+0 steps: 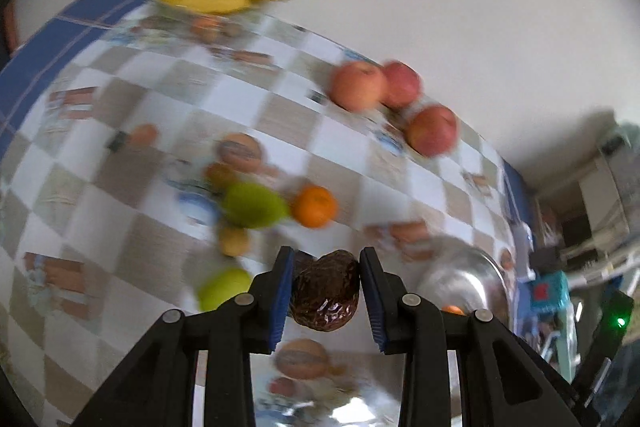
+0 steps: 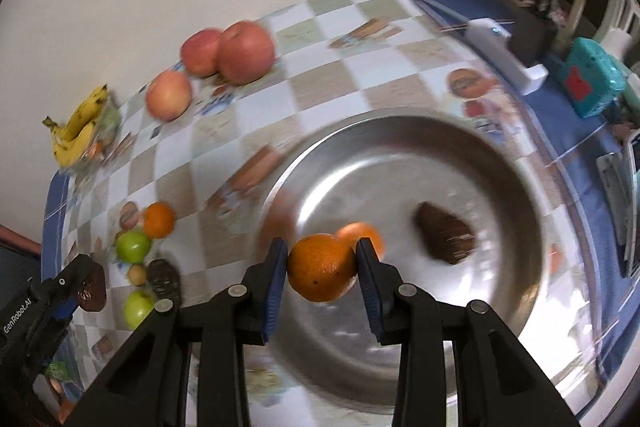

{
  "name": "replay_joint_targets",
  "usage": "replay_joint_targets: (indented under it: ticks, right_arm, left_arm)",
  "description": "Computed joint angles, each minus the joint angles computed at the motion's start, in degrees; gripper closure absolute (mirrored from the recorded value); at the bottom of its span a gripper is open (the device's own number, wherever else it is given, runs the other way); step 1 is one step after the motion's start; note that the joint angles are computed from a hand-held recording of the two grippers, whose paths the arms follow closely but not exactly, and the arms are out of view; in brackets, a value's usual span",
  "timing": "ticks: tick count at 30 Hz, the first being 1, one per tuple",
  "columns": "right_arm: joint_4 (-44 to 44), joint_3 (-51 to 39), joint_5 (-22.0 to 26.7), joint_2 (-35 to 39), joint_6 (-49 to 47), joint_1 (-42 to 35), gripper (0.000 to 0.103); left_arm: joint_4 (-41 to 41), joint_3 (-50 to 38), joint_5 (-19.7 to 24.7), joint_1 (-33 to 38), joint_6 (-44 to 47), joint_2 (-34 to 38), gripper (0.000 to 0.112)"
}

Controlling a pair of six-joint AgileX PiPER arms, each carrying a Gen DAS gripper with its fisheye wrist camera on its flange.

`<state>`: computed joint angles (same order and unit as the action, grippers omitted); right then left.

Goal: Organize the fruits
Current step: 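Carry the orange in the right tool while the left tool carries the date to the plate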

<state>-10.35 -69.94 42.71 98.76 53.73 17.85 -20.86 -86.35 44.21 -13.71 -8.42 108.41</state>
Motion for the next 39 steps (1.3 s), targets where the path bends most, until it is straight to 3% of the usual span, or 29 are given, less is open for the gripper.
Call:
replay_joint_targets:
  ticks: [10, 13, 17, 34, 39]
  right_arm:
    - [-0.5, 10.1, -2.6, -5.9, 2.9, -8.1, 0.066]
    - [-4.3, 10.6, -1.3, -7.2, 6.9, -8.0, 0.066]
    - [-7.4, 11.0, 0.1, -7.3, 10.2, -8.0, 0.066]
    - [-3.8, 16.4, -4.0, -4.1, 12.2, -11.7, 0.066]
    - [-5.1, 15.9, -3.1, -3.9, 13.2, -11.0, 0.066]
  left_arm:
    - [2.2, -2.2, -0.8, -15.4, 2.1, 3.6, 0.077]
    - [3.3, -2.1, -1.6, -18.1, 2.3, 4.8, 0.077]
    - [4.5, -1.9, -2.3, -20.0, 2.2, 6.5, 0.077]
    - [8.4, -3.5, -2.4, -22.6, 0.2, 11.5, 0.077]
    - [10.2, -3.3, -2.8, -23.2, -0.8, 11.5, 0.077]
